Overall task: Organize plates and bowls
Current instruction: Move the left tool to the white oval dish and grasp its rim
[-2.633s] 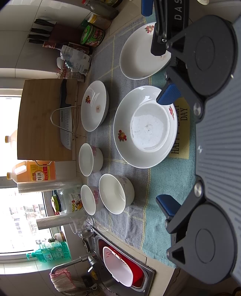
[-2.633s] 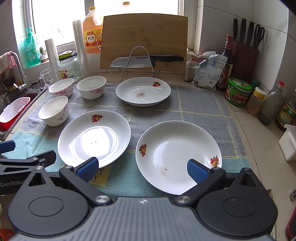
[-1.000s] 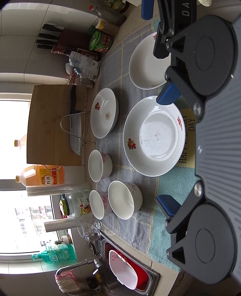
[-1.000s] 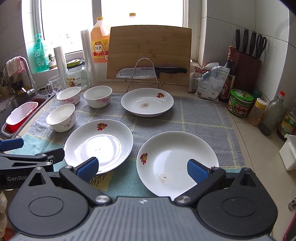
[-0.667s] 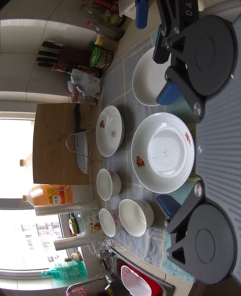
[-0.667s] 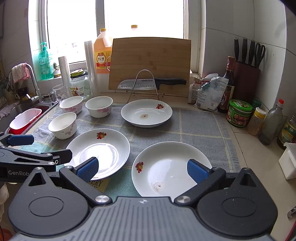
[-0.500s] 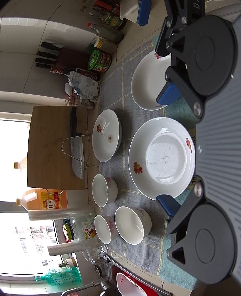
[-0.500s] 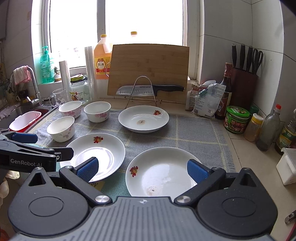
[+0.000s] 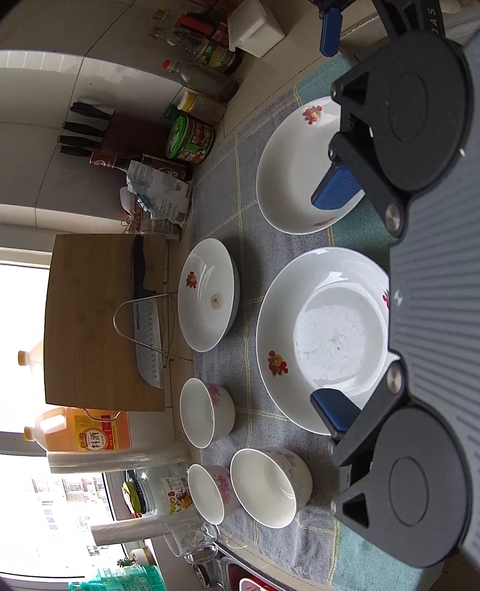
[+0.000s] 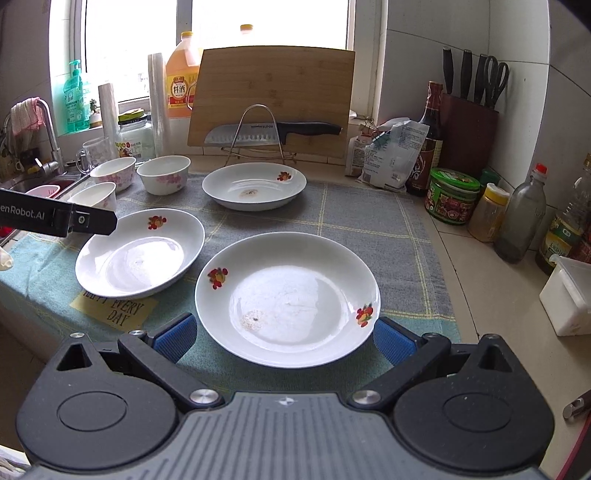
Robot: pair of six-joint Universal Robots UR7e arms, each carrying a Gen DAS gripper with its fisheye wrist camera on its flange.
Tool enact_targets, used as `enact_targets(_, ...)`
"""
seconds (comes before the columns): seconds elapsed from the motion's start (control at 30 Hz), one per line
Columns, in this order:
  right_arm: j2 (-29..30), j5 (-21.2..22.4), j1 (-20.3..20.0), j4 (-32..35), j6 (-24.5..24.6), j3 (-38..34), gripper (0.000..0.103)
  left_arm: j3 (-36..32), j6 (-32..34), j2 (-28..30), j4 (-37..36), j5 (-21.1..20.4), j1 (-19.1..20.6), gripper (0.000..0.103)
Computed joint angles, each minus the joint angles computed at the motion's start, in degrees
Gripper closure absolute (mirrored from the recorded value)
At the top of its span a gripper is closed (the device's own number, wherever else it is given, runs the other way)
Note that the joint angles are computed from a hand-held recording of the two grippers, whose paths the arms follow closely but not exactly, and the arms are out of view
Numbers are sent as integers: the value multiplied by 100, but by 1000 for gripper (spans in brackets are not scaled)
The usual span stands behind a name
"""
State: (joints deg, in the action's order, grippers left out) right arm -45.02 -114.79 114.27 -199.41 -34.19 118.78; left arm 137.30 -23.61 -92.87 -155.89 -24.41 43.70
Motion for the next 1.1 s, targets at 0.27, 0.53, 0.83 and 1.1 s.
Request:
enact_targets(0.27, 179, -93, -225, 266, 213, 13, 0, -247, 628, 313, -517, -317, 280, 1)
enact_targets(0.53, 543, -222, -369, 286, 147, -287, 0, -566, 1102, 639, -759, -658, 585, 1)
enact_targets(0.83, 788, -234, -486, 311, -19, -578, 0, -980, 1762, 1022, -942, -1037, 896, 1)
enact_targets(1.1, 798, 183, -659, 51, -508, -509, 0, -1441, 2427, 1367, -880, -1804, 1244, 1)
